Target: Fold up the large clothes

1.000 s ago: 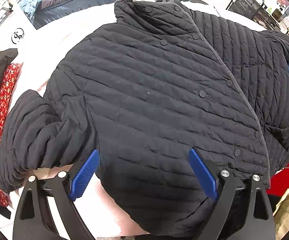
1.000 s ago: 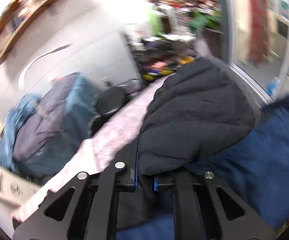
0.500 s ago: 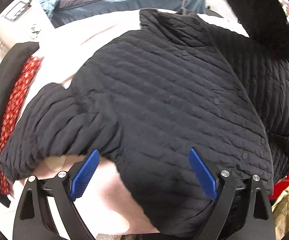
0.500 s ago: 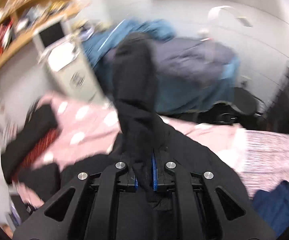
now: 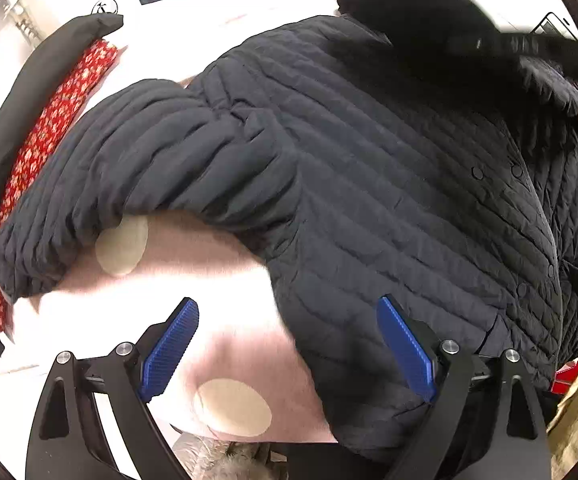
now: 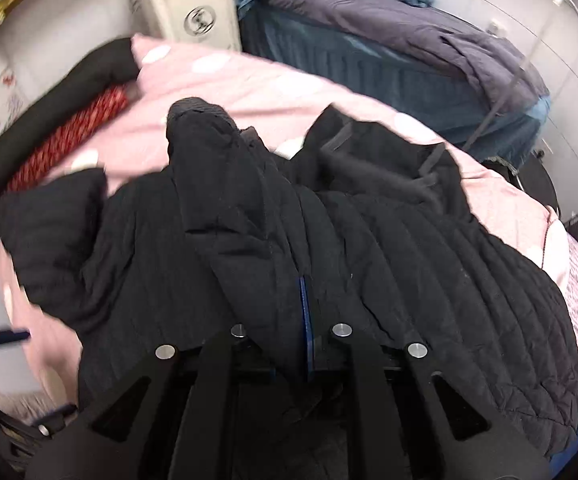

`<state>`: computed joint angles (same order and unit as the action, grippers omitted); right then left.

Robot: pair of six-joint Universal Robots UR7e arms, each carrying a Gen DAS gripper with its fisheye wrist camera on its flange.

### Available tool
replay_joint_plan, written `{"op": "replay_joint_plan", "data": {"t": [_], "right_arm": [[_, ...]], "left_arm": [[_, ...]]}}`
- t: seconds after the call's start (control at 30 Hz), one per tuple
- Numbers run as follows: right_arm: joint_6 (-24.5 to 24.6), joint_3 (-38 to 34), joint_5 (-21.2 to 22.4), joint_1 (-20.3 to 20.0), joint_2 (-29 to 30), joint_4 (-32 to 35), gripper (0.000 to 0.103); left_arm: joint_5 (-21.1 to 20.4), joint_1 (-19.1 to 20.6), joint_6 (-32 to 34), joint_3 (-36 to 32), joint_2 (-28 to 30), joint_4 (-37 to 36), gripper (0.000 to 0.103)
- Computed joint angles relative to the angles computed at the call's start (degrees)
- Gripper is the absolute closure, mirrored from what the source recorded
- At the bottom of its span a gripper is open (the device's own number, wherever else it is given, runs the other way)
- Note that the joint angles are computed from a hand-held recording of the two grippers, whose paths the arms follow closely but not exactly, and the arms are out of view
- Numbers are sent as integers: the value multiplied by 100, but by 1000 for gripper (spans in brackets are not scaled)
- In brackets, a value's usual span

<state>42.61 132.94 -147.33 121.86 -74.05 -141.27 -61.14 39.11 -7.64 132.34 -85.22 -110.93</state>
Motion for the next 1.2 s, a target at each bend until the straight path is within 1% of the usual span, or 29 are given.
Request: {"op": "replay_joint_plan", "data": {"t": [0.07, 0.13, 0.2, 0.23, 0.27, 0.3, 0.33, 0.4, 0.43, 0.47, 0.5, 0.53, 0.57, 0.6, 0.67, 0.7, 0.73, 0.8, 0.83, 0.87, 0.9, 0.97, 1.0, 1.03, 1.07, 1.13, 1.17, 1.2], "right_arm": [[-28, 37, 72, 35, 163, -1, 93], [-171, 91, 150, 85, 363, -68, 92], [-161, 110, 56, 111, 622, 164, 89], [-75, 100, 53, 80, 700, 363, 86], [25, 82, 104, 40, 736, 554, 82], [181, 68, 262, -68, 738, 829, 81], [255, 67, 349, -111, 715, 921, 80], [271, 185, 580, -116, 496, 744, 78], [225, 259, 696, -99, 374, 568, 71], [174, 340, 877, -74, 210, 396, 41], [179, 383, 1005, -53, 97, 345, 19], [239, 434, 1053, 15, 8, 274, 5], [539, 447, 861, 186, -48, 441, 5], [740, 429, 739, 299, -88, 660, 5], [649, 474, 939, 370, -239, 672, 5], [691, 472, 1071, 398, -350, 807, 5], [808, 476, 1087, 461, -469, 953, 5], [1202, 493, 835, 724, -761, 1245, 5], [1482, 479, 645, 839, -950, 1528, 5], [1811, 431, 484, 895, -1150, 1947, 5], [2088, 358, 363, 879, -1363, 2393, 5], [2533, 288, 232, 783, -1681, 3055, 5], [2729, 267, 189, 617, -1927, 3408, 5], [2749, 264, 198, 501, -2065, 3520, 5], [2638, 311, 304, 264, -2247, 3537, 5], [2083, 453, 648, -204, -2498, 3387, 5], [1704, 634, 830, -549, -2686, 3098, 5], [1496, 804, 960, -775, -2874, 2878, 5]], "left_arm": [[2, -37, 64, -42, 145, -118, 15], [-14, -81, 117, -88, 272, -212, 15], [-6, -129, 162, -126, 427, -342, 14], [11, -150, 191, -148, 503, -400, 11], [54, -187, 214, -171, 606, -477, 10], [88, -218, 241, -199, 696, -560, 10], [94, -236, 250, -222, 755, -605, 10], [70, -269, 290, -325, 934, -735, 10], [64, -271, 293, -364, 996, -765, 10], [49, -260, 301, -412, 1073, -801, 9], [26, -243, 305, -443, 1124, -826, 8], [-39, -208, 318, -492, 1193, -869, 7], [-94, -187, 311, -497, 1197, -903, 7], [-108, -173, 288, -541, 1264, -926, 7], [-61, -174, 275, -604, 1364, -911, 7], [-60, -173, 307, -648, 1415, -926, 7], [-75, -167, 320, -689, 1452, -964, 7], [-74, -141, 324, -769, 1545, -1065, 7], [-73, -138, 331, -777, 1563, -1098, 7], [-74, -166, 378, -780, 1616, -1182, 7], [-48, -219, 475, -742, 1647, -1312, 7], [4, -347, 679, -677, 1754, -1551, 7], [-5, -425, 764, -660, 1826, -1649, 7], [-47, -482, 833, -654, 1876, -1727, 7], [-134, -551, 892, -644, 1941, -1830, 7], [-317, -693, 1044, -622, 2081, -2043, 7], [-403, -777, 1159, -594, 2175, -2180, 7], [-490, -842, 1273, -575, 2290, -2280, 7]]}}
